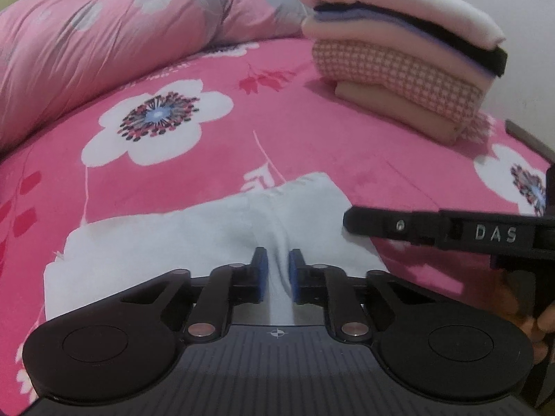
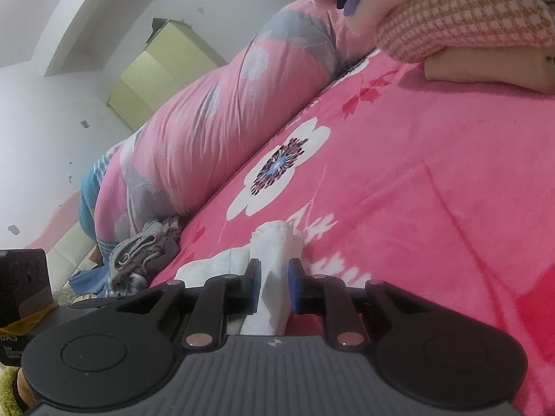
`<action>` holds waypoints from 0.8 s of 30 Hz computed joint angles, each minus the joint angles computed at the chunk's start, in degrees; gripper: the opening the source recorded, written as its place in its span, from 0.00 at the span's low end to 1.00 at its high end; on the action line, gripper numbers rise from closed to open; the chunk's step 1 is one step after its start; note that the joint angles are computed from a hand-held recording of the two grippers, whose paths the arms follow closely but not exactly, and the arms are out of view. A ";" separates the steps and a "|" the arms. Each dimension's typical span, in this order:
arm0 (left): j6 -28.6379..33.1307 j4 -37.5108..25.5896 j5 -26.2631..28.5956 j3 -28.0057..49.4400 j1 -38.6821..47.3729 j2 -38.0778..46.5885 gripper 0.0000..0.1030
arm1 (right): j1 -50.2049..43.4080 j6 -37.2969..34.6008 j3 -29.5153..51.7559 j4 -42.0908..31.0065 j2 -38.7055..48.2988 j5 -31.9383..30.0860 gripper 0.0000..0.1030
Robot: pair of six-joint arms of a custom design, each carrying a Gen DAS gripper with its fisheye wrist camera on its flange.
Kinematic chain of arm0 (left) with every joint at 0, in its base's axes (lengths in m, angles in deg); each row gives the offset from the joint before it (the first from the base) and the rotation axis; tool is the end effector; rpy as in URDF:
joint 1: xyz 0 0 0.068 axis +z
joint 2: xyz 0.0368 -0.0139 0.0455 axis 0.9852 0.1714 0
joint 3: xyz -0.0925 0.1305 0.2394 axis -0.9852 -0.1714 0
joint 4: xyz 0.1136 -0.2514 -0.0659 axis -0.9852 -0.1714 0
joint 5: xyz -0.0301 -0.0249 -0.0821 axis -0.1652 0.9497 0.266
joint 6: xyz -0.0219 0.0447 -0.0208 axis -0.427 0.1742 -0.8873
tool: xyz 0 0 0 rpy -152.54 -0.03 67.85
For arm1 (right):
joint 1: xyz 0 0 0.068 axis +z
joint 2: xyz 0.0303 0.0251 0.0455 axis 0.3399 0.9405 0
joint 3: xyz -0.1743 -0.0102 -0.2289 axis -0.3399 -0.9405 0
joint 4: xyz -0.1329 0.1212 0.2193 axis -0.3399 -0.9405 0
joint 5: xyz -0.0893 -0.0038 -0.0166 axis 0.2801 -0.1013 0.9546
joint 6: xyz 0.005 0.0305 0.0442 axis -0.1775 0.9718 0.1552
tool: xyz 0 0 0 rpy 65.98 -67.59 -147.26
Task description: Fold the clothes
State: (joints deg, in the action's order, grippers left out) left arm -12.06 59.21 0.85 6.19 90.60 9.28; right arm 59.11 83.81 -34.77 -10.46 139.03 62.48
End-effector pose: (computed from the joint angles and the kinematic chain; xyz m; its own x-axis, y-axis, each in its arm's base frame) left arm 0.2472 0.0311 0.2121 -0.6493 0.2451 -0.7200 0.3782 0.9253 -0.0261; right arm 0.2198 0.1763 0.1511 -0.6243 0.4512 -0.6377 -0.1752 0.7146 0.6772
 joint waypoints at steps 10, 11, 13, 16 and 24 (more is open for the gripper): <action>-5.32 4.33 8.31 -2.17 5.12 -2.47 0.01 | -3.35 3.76 -3.48 14.10 5.75 -6.63 0.08; -5.86 4.60 9.48 -2.36 5.82 -2.92 0.01 | -3.40 4.04 -3.59 14.58 5.95 -6.67 0.07; -7.28 4.68 11.89 -2.46 7.24 -3.52 0.01 | -3.05 3.38 -4.19 16.79 6.25 -6.33 0.02; -9.01 5.04 14.90 -2.85 9.45 -4.47 0.00 | -1.69 0.21 -4.71 18.72 5.75 -5.12 0.01; -11.98 5.33 20.90 -2.75 13.66 -5.29 0.00 | 1.33 -6.09 -1.74 14.73 4.42 -5.44 0.01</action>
